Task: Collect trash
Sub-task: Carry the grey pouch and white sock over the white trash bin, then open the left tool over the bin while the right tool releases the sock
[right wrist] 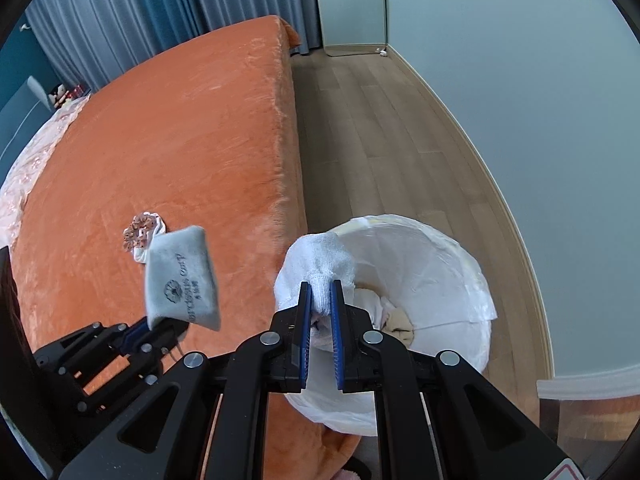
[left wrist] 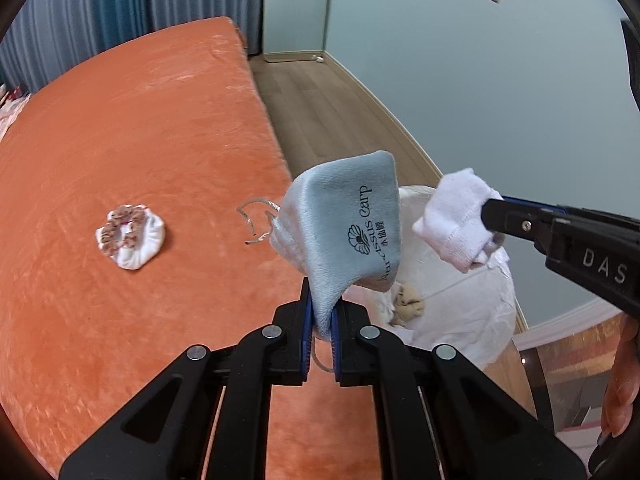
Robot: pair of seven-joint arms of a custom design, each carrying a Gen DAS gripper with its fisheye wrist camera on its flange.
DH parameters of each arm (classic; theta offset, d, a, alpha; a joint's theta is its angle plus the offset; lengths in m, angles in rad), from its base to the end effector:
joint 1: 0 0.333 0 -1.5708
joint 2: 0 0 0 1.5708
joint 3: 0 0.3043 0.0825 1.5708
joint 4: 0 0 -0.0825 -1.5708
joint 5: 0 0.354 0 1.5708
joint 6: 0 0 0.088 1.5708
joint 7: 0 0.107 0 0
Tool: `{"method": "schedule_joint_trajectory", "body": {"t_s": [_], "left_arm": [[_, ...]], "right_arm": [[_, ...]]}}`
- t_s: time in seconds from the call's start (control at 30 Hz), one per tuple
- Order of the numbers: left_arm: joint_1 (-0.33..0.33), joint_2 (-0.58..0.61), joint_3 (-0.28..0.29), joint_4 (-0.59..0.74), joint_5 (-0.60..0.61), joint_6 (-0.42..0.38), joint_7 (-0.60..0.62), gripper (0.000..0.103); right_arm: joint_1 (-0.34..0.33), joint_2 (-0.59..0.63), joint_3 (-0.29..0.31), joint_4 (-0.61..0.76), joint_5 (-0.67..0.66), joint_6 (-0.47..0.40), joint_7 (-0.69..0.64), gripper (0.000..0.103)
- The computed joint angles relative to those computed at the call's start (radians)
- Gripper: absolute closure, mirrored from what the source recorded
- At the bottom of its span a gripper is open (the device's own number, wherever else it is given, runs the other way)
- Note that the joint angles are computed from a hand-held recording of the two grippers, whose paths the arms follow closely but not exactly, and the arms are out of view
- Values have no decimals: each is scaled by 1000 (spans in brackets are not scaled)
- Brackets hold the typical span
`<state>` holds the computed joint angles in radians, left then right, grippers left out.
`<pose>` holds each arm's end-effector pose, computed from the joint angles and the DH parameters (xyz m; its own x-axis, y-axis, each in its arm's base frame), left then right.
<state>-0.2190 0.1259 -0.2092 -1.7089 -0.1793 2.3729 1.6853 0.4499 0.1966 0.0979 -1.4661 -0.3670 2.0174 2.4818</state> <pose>0.5599 -0.2500 0.5668 -0.4564 -0.8788 0.1394 -0.7892 0.3274 -0.5195 0.5436 0.2997 0.5992 -0.2539 -0.9661 -0.0467 -0.8500 0.2459 -0.4658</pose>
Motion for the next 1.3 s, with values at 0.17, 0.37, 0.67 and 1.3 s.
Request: {"method": "schedule_joint_trajectory", "body": {"t_s": [0.17, 0.37, 0.67, 1.3], "left_arm": [[-24, -1, -18, 6, 2, -20, 1, 95], [-50, 10, -26, 25, 15, -36, -5, 95], [-70, 16, -30, 33, 31, -33, -16, 95], [-85, 37, -34, 47, 33, -40, -20, 94]], "right_arm": [[-12, -60, -3, -65, -16, -9, 27, 94], [-32, -93, 5, -108, -5, -14, 25, 94], [-43, -110, 8, -131, 3, -18, 26, 94], [-53, -130, 11, -156, -3, -44, 53, 93]]}}
